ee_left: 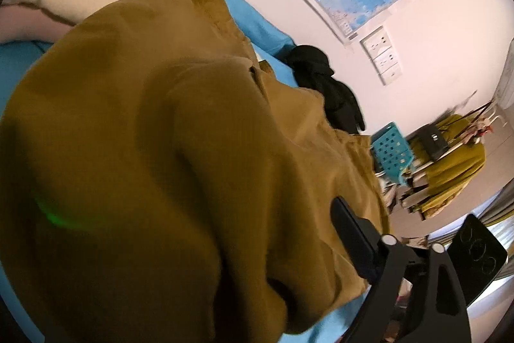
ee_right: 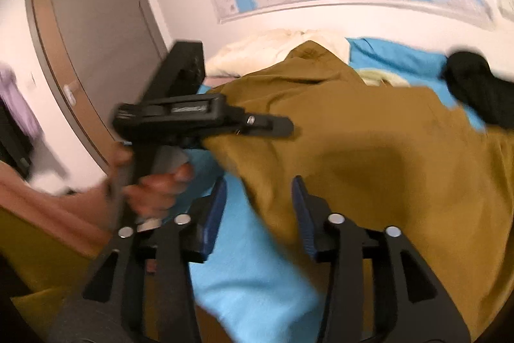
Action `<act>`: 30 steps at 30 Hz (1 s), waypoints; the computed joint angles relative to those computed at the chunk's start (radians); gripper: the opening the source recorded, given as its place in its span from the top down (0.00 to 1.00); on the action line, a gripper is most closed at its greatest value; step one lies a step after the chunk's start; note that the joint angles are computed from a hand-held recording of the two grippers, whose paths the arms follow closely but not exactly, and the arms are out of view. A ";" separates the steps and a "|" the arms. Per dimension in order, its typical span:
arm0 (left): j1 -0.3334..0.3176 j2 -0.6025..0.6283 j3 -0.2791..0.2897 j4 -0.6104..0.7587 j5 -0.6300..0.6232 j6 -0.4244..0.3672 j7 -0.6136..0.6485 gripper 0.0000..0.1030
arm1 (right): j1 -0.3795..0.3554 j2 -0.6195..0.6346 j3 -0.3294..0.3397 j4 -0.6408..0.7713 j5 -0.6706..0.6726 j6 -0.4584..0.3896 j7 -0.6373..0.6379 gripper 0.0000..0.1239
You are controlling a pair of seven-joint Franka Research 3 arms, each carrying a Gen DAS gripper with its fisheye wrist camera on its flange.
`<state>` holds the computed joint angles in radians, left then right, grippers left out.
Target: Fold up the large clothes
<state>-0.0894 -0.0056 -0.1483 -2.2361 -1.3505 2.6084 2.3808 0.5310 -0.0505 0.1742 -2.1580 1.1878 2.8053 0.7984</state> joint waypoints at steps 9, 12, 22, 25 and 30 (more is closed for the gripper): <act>-0.028 -0.012 -0.005 -0.009 0.233 0.092 -0.139 0.44 | -0.030 -0.309 -0.057 -0.364 0.301 0.009 0.245 0.38; -0.024 -0.011 -0.002 -0.006 0.235 0.073 -0.137 0.44 | -0.025 -0.316 -0.041 -0.388 0.257 0.098 0.375 0.38; 0.003 -0.014 0.014 -0.002 0.192 -0.015 -0.083 0.44 | -0.308 -0.215 0.238 -0.417 -0.436 0.331 1.134 0.32; 0.008 -0.010 0.016 0.003 0.178 -0.031 -0.065 0.43 | -0.393 -0.168 0.306 -0.399 -0.545 0.389 1.249 0.32; 0.013 0.001 0.011 0.006 0.158 -0.039 -0.014 0.34 | -0.400 -0.163 0.304 -0.394 -0.638 0.509 1.272 0.41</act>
